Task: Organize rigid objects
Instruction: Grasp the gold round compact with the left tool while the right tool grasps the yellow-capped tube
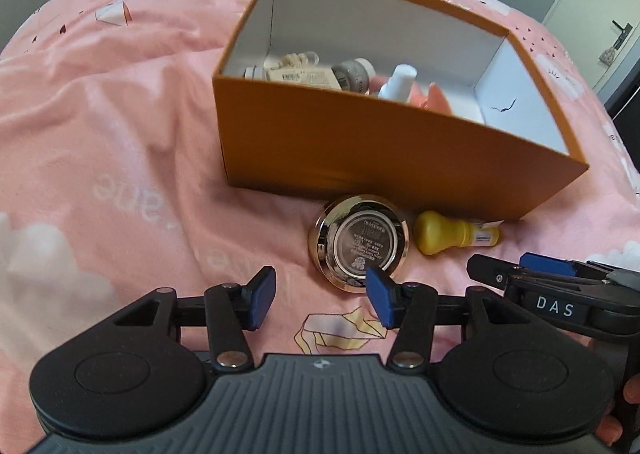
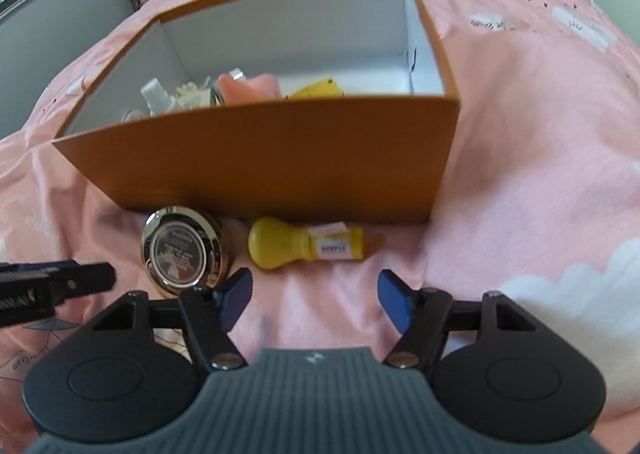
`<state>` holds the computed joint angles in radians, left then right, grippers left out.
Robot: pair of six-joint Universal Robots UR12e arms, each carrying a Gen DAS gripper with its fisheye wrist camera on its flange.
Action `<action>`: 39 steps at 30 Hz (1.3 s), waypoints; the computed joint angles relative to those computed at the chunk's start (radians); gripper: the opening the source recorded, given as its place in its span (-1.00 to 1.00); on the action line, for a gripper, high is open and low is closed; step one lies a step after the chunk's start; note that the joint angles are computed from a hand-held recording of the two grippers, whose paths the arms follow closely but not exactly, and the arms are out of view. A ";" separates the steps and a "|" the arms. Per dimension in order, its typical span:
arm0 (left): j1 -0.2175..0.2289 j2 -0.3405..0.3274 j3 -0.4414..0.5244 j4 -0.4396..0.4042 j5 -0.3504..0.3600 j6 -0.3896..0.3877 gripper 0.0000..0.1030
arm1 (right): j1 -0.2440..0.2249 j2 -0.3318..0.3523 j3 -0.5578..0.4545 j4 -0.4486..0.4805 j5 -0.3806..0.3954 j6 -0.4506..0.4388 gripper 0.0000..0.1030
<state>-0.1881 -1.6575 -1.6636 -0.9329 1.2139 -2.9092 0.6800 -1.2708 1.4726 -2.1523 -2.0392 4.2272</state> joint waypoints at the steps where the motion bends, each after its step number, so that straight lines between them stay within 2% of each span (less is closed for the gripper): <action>1: -0.004 -0.002 -0.005 0.021 0.001 -0.004 0.18 | -0.001 0.003 -0.002 0.005 -0.001 0.004 0.34; 4: -0.010 -0.013 -0.002 0.028 -0.005 -0.016 0.24 | -0.010 0.004 0.008 -0.025 0.013 -0.004 0.34; 6: -0.010 -0.022 -0.004 0.042 -0.010 -0.064 0.25 | -0.025 0.000 0.019 -0.046 0.040 0.020 0.34; 8: -0.019 -0.032 -0.010 0.076 0.036 -0.115 0.25 | -0.036 -0.001 0.026 -0.059 0.053 0.051 0.34; 10: -0.020 -0.041 -0.009 0.073 0.050 -0.133 0.24 | -0.043 0.007 0.015 -0.036 0.049 0.062 0.34; 15: -0.006 -0.056 -0.004 0.033 -0.024 -0.162 0.23 | -0.061 0.022 0.000 -0.017 0.073 0.068 0.35; 18: -0.009 -0.062 0.004 0.015 -0.027 -0.161 0.28 | -0.069 0.029 0.002 -0.036 0.080 0.087 0.42; 21: -0.008 -0.074 0.019 -0.022 -0.064 -0.169 0.27 | -0.073 0.037 0.002 -0.057 0.082 0.095 0.42; 25: -0.012 -0.081 0.027 -0.042 -0.084 -0.162 0.17 | -0.080 0.045 0.005 -0.085 0.097 0.102 0.41; 26: -0.014 -0.079 0.026 -0.039 -0.079 -0.157 0.17 | -0.078 0.046 0.005 -0.086 0.088 0.095 0.35; 28: -0.014 -0.079 0.026 -0.043 -0.076 -0.152 0.12 | -0.071 0.049 -0.005 -0.071 0.064 0.082 0.08; 31: -0.015 -0.076 0.030 -0.050 -0.067 -0.145 -0.01 | -0.068 0.035 0.007 -0.083 0.057 0.095 -0.15; 34: -0.017 -0.070 0.030 -0.052 -0.056 -0.133 -0.15 | -0.068 0.025 0.020 -0.104 0.059 0.106 -0.15; 39: -0.012 -0.062 0.044 -0.094 -0.045 -0.121 -0.39 | -0.055 0.015 0.015 -0.081 0.039 0.113 -0.15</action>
<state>-0.2002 -1.7192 -1.6198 -1.0272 1.1685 -3.0306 0.6253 -1.2560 1.4877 -2.2335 -2.0000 4.3406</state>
